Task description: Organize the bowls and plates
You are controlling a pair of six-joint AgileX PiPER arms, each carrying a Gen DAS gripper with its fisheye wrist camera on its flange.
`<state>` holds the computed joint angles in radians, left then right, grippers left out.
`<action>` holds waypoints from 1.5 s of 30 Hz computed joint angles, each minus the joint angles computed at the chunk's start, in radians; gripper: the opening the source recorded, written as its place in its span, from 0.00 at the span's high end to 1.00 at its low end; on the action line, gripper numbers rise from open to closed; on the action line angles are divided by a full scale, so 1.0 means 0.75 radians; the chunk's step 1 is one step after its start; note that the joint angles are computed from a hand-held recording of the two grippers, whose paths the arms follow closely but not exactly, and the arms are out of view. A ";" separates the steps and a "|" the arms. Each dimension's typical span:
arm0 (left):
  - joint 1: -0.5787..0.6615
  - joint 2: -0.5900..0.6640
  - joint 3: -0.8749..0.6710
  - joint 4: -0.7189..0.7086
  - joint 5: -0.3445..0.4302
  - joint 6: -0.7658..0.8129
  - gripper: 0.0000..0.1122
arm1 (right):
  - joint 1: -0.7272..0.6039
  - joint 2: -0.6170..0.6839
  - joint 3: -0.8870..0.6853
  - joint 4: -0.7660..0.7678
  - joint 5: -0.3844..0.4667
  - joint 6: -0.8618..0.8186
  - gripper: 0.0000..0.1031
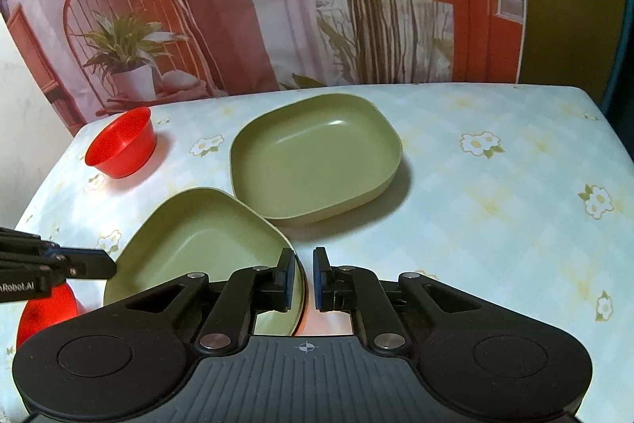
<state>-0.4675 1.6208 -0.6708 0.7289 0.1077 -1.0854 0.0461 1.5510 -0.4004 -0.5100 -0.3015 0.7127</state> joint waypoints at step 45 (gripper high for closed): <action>0.011 0.031 -0.014 0.267 0.018 -0.271 0.92 | -0.065 0.019 -0.025 -0.139 -0.086 0.203 0.94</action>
